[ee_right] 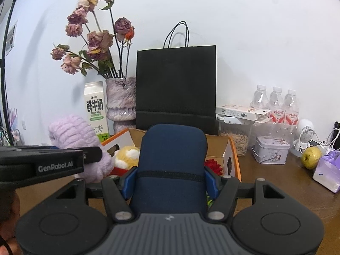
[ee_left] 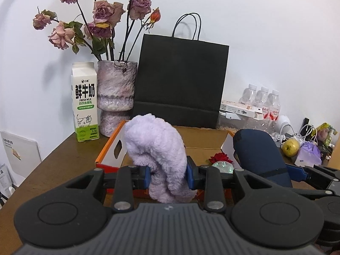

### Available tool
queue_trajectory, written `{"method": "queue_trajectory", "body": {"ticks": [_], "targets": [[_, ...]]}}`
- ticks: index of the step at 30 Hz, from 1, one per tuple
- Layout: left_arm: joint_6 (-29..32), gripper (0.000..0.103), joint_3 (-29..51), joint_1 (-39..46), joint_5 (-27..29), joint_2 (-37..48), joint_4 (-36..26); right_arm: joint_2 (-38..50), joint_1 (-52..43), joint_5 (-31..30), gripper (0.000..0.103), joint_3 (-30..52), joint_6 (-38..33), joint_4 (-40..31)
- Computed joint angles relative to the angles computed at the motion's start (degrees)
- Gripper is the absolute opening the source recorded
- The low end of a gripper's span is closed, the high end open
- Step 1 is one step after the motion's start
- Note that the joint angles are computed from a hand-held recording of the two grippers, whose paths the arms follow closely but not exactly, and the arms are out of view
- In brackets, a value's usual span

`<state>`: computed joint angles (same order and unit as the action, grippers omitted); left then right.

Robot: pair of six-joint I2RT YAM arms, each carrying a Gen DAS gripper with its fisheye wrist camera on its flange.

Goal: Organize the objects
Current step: 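Carry the hair band in the left gripper and the navy pouch in the right gripper to the red box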

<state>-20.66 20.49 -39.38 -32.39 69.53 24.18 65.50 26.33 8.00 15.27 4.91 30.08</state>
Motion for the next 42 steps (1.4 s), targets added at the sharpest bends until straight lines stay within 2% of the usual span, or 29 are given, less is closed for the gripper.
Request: {"method": "queue_trajectory", "body": {"ticks": [9,26,42], "targets": [[1.2,0.032,2.7,3.7,2.7,2.2,1.6,7.8,-2.0,-2.4,0.063,5.0,0.0,2.9],[3.0,0.032,11.4,9.5,8.2,13.1,5.8,18.7,-5.1,-4.2,0.063,14.1,-0.1,6.2],[4.0,0.032,21.6,14.5,13.7,25.1,6.0,31.6,-7.7,-5.4,0.063,26.1,-1.1,4.3]]}}
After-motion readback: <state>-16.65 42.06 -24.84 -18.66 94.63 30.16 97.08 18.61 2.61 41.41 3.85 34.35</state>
